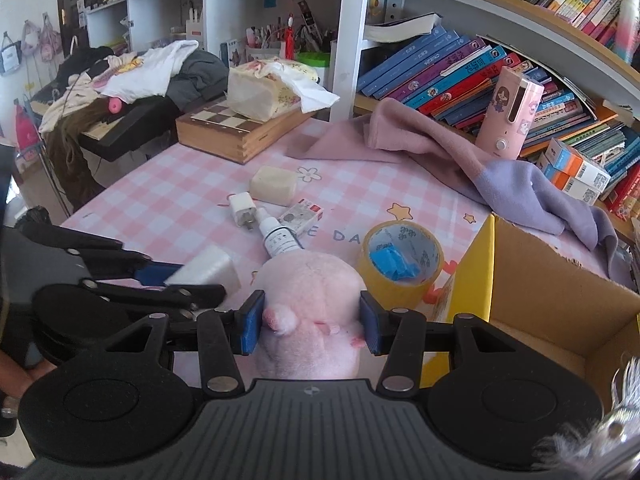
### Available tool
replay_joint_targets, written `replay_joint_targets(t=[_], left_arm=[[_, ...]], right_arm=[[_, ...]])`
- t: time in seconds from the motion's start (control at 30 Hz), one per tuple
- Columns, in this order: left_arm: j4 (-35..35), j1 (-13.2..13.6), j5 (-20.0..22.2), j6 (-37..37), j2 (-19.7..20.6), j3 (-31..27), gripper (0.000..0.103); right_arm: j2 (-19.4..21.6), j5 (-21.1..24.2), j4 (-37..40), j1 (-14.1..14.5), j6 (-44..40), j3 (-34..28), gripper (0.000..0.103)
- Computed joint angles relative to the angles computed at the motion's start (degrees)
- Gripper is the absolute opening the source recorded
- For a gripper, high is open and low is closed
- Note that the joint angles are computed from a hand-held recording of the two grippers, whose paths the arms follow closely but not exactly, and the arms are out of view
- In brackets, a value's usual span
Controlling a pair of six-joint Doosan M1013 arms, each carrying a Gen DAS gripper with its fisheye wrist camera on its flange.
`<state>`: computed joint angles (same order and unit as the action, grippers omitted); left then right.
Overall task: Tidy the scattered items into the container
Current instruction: 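Close the right tool on the pig while the left tool grips the white charger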
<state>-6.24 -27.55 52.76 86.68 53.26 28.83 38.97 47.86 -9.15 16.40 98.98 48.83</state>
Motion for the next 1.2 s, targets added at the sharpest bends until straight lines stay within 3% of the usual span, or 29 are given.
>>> replay_joint_targets(t=[0.3, 0.7, 1.0, 1.2], left_arm=[[-0.59, 0.64, -9.18, -5.23, -9.90, 16.16, 0.025], [-6.37, 1.00, -17.83, -3.14, -19.08, 30.46, 0.025], [-9.73, 0.97, -20.05, -0.61, -23.95, 38.33, 0.025], [-13.76, 0.89, -20.17, 3.72, -25.96, 41.23, 0.025]], right_arm=[[-3.76, -2.99, 0.11, 1.61, 1.16, 5.23, 0.046], [-9.46, -6.71, -1.22, 4.21, 5.73, 13.10, 0.046], [-12.97, -7.50, -3.84, 6.56, 11.28, 18.66, 0.046], [-15.89, -7.57, -8.55, 7.81, 19.34, 22.97, 0.046]])
